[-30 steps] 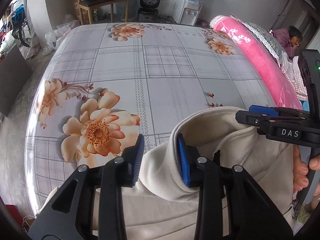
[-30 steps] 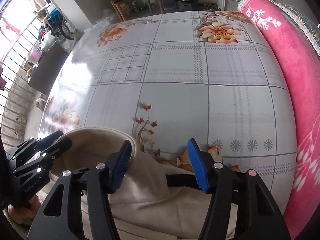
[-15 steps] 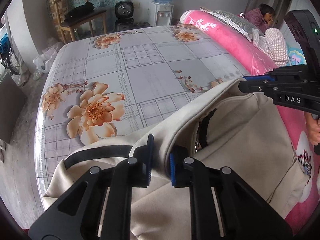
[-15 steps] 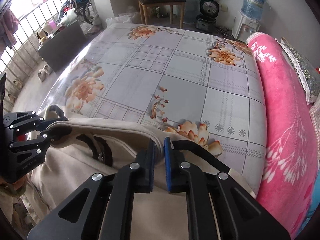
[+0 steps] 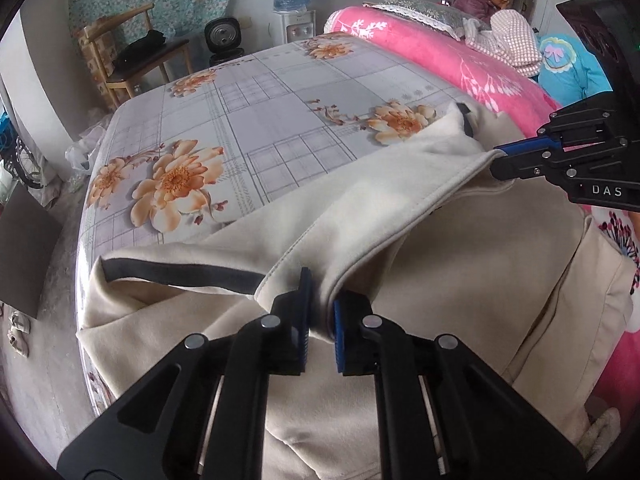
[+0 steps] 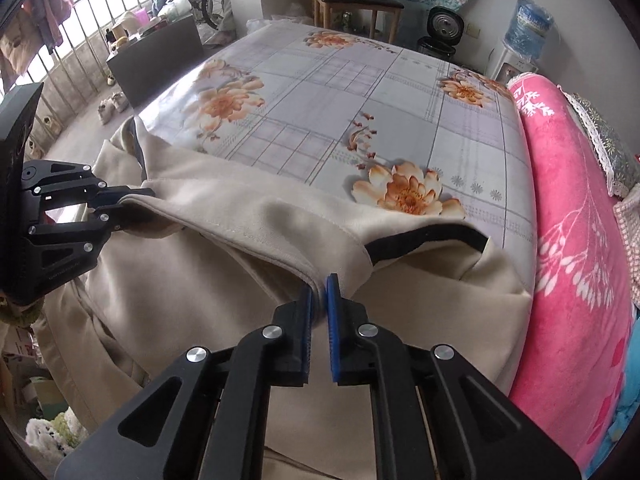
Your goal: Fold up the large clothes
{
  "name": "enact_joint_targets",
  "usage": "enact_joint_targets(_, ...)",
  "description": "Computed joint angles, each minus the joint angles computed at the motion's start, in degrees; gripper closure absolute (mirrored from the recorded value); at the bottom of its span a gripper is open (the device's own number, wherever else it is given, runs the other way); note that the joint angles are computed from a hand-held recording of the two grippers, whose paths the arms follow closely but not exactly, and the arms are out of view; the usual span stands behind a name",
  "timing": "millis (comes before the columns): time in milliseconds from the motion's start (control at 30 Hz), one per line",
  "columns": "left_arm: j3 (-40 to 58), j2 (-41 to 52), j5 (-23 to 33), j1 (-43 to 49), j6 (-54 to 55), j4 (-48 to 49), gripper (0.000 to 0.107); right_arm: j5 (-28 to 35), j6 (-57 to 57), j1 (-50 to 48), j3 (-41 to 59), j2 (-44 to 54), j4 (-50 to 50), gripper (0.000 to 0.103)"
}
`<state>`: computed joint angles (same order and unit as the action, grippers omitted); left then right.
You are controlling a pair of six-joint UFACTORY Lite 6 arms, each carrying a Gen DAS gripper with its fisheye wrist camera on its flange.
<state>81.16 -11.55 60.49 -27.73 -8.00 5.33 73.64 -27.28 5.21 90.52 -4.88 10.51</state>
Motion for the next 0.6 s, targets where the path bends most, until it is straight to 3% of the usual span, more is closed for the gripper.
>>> enact_joint_targets(167,-7.53,-3.42,-2.57,-4.65,-4.5,5.18,0.098,-3.52,-0.61,0.82,-10.41,-5.24,-1.0,0.093)
enact_joint_targets(333,-8.95,-5.06,-3.05,-4.84,-3.37,5.17,0.098,9.74,-5.27,-7.41,3.08,-2.02,12.53,0.059)
enact_joint_targets(433,-9.15,-5.03,-3.57,-4.05,-2.08,4.13,0.098,13.11,-4.23,-10.18,13.09,2.76,20.71,0.058)
enact_joint_targets(500,-9.39,-5.07,-4.0,-3.79,-1.91,3.75,0.097,11.37,-0.88,-8.98,14.95,5.53,22.39,0.058)
enact_joint_targets(600,-9.42,-5.64,-4.29,-2.66,-1.21,1.76,0.095,4.82,2.32,-3.35,9.51,7.59,20.01,0.059)
